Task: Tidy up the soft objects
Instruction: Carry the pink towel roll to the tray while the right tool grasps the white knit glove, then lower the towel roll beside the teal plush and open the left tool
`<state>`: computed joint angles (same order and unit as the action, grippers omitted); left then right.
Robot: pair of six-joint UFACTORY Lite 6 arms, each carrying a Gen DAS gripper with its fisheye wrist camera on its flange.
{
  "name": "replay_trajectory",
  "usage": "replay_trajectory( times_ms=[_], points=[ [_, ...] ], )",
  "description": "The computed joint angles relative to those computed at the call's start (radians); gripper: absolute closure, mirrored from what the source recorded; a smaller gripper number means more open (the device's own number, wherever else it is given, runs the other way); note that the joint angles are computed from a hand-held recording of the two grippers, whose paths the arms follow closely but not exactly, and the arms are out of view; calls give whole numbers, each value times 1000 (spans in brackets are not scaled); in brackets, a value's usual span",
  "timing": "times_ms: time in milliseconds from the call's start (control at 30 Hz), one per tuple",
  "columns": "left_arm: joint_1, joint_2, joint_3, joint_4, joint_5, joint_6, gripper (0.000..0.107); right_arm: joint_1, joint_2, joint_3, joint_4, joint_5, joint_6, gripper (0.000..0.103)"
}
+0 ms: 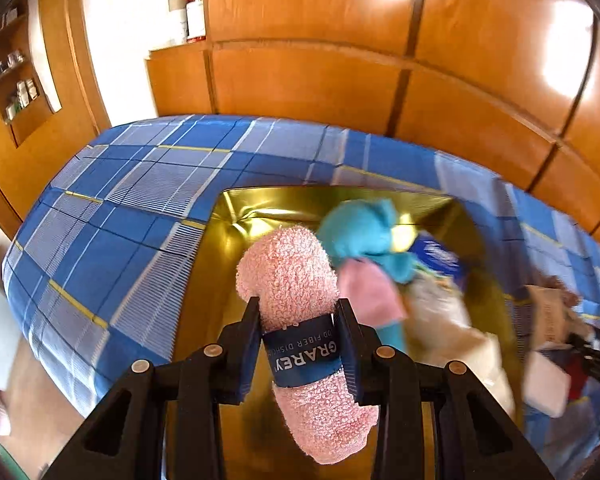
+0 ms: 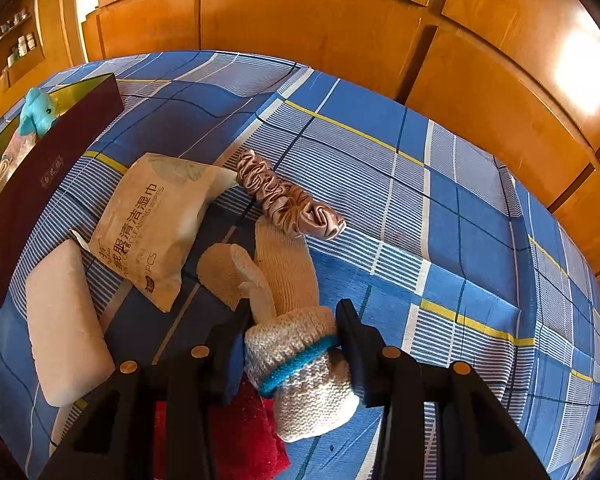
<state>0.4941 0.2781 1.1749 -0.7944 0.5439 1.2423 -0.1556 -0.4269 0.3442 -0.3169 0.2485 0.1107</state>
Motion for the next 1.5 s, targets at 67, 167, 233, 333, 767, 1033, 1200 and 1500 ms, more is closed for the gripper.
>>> replay_trajectory(
  times_ms=[67, 167, 233, 333, 767, 1033, 1200, 1500],
  points=[
    [-4, 77, 72, 41, -16, -41, 71, 0, 0, 1, 6, 1, -3, 61],
    [-31, 152, 148, 91, -33, -99, 71, -1, 4, 6, 2, 2, 1, 61],
    [-59, 181, 179, 120, -49, -123, 71, -2, 8, 7, -1, -1, 4, 61],
    [-98, 242, 244, 192, -66, -198, 70, -2, 14, 9, -12, -5, 14, 61],
    [-157, 376, 365, 343, -105, -416, 67, 6, 13, 9, -44, -1, 47, 61],
    [-142, 290, 276, 261, -167, -382, 48, 9, 15, 9, -61, 0, 65, 61],
    [-94, 36, 48, -48, -183, -102, 47, 10, 15, 8, -73, -2, 76, 61],
    [3, -436, -382, -275, -69, 135, 43, 25, 9, 3, -164, 0, 172, 61]
  ],
)
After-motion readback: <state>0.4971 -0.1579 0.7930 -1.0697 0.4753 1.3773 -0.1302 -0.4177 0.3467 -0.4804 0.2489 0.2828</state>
